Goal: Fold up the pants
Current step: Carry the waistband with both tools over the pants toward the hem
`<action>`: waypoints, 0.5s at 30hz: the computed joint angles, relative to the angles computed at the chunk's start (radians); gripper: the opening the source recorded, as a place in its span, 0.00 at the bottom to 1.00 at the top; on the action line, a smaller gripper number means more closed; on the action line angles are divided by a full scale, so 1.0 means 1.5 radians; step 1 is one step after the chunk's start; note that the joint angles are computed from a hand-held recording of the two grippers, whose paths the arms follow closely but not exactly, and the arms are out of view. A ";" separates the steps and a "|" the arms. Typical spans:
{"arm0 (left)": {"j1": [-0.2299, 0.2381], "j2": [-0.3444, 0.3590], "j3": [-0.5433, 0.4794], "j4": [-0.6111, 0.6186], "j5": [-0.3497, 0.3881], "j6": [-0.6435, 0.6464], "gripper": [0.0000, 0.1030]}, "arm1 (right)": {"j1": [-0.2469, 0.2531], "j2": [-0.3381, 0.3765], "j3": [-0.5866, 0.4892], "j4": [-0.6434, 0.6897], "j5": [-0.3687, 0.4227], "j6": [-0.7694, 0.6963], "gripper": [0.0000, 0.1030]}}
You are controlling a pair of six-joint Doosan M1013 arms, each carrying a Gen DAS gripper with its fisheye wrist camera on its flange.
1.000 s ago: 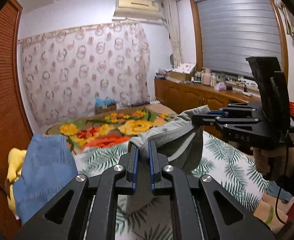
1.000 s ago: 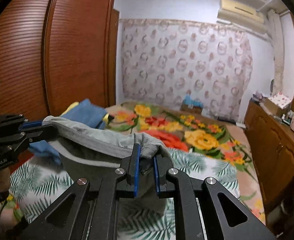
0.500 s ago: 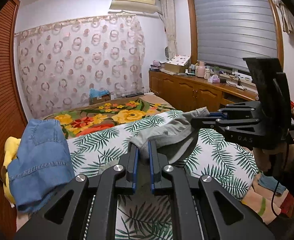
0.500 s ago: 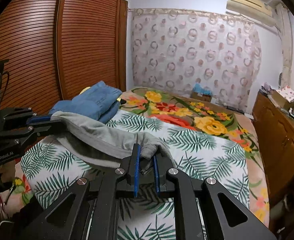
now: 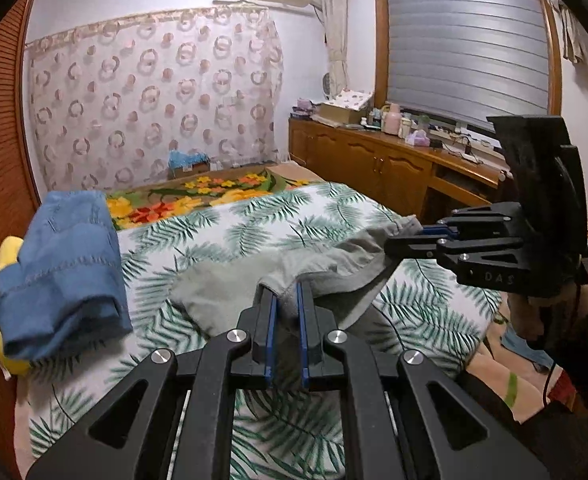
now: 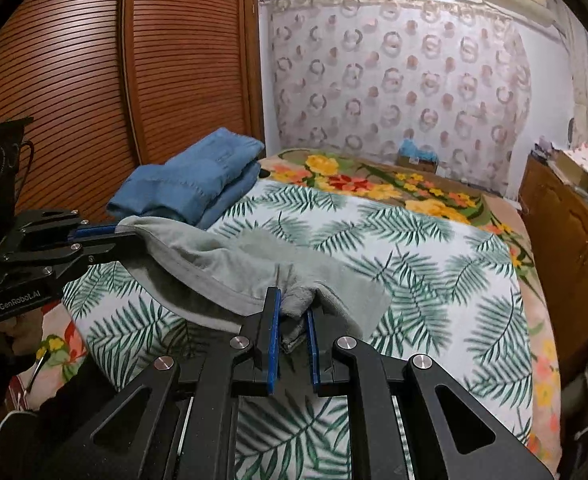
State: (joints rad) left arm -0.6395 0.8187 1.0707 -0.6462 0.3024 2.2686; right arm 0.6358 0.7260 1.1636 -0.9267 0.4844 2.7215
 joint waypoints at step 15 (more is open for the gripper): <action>0.001 -0.008 0.056 -0.042 0.035 0.013 0.10 | 0.005 -0.006 0.033 0.100 -0.012 -0.053 0.11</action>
State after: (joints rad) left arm -0.6374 0.8074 1.1546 -0.7092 0.3545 2.2882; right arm 0.6426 0.7174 1.2133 -0.7771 0.4671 2.6416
